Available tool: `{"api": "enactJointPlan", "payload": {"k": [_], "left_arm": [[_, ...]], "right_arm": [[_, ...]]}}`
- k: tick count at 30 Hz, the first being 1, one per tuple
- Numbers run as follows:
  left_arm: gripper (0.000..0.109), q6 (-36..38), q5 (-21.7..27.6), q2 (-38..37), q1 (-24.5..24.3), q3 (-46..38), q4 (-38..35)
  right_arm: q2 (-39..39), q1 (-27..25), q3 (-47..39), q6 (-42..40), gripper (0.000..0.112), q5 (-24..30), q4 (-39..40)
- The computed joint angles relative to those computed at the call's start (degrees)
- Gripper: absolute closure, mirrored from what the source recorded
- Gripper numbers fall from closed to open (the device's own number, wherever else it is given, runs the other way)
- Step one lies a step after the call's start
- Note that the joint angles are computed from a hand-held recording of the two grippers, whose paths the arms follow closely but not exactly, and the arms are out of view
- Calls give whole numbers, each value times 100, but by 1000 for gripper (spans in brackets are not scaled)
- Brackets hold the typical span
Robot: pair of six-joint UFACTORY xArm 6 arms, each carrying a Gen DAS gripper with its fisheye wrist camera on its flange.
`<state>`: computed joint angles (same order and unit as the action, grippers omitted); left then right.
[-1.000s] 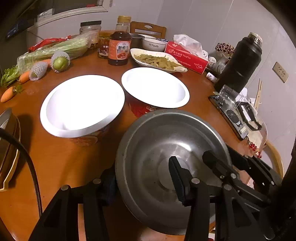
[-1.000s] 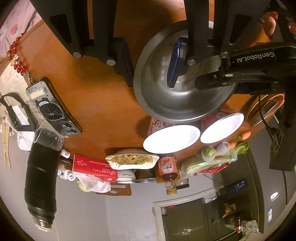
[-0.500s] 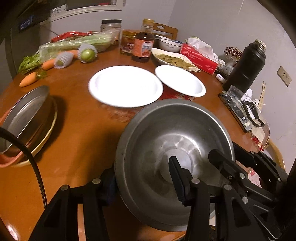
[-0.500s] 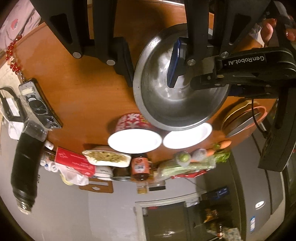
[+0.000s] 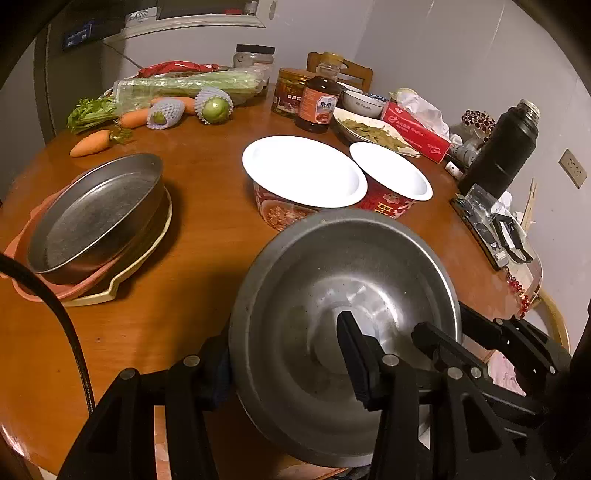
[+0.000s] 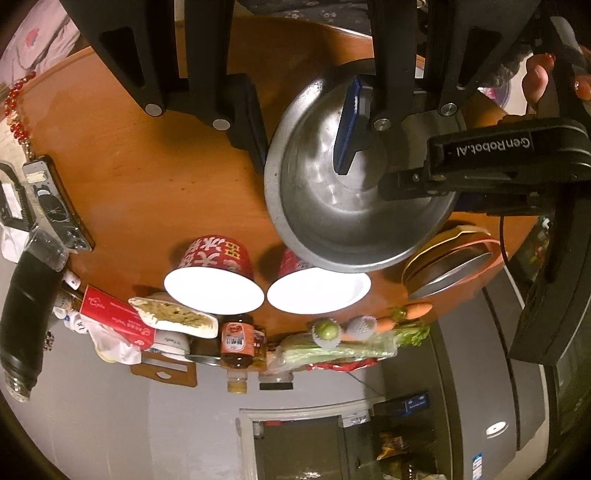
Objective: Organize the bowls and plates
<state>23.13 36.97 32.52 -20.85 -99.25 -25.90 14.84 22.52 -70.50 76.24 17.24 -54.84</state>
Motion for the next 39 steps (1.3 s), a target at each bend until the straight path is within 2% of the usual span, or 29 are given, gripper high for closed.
{"api": "enactJointPlan", "payload": {"k": [8,19,26,39], "left_arm": [[58,-94,-147,16,-64,46,197],[57,-276,-171,128,-105,-33,329],[57,-155,-65,170,-67,-128,77],[49,268,-459,-5,70,-119,-420]], "right_arm": [[35,-60,46,-6,75,-166,69],[66,-160,97,465,74,-356,-281],[63,-245,144,696,74,-533,-383],[-93,-276,107,1285,69,-369,-817]]}}
